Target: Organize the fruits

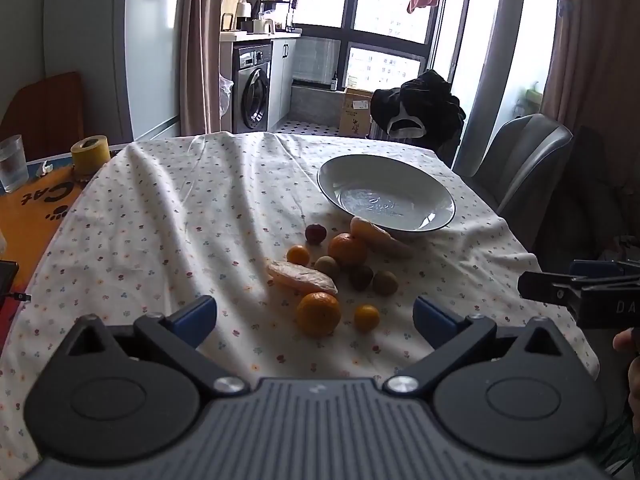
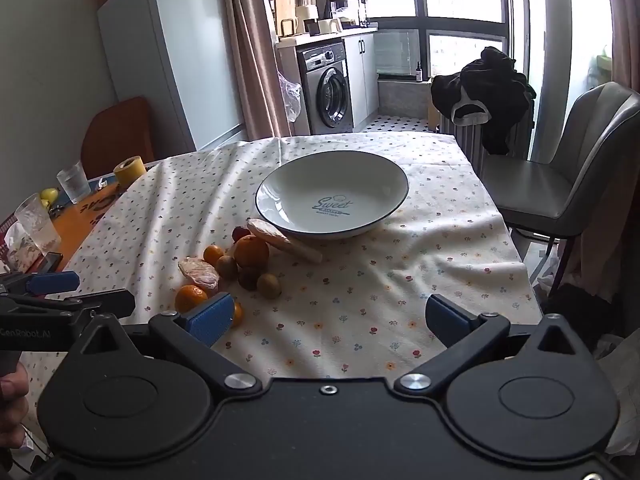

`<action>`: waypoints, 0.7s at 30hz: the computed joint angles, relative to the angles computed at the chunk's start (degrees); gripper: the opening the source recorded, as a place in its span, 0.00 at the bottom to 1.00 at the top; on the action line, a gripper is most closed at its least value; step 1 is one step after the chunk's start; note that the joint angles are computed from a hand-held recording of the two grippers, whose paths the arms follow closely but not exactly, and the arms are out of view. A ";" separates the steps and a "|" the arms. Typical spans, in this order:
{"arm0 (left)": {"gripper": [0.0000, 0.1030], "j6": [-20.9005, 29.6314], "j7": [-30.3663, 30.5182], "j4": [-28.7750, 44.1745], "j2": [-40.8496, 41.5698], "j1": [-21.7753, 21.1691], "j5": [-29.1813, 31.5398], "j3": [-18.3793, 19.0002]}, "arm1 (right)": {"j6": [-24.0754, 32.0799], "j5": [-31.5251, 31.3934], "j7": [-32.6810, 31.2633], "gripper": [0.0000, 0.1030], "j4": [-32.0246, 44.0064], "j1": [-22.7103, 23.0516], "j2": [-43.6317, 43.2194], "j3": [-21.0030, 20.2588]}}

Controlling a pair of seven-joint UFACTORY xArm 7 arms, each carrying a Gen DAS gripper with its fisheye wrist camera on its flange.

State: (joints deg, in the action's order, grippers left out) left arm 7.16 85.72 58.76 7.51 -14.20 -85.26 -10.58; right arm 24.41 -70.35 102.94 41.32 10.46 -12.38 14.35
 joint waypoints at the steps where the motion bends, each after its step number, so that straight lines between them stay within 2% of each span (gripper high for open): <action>1: 1.00 0.04 0.00 -0.02 -0.03 0.03 -0.03 0.01 | 0.07 0.11 -0.34 1.00 -0.02 0.04 -0.13 -0.05; 21: 1.00 0.07 1.95 0.35 -0.26 -0.12 -2.25 0.41 | 2.40 0.33 -1.58 1.00 1.01 0.35 0.10 0.11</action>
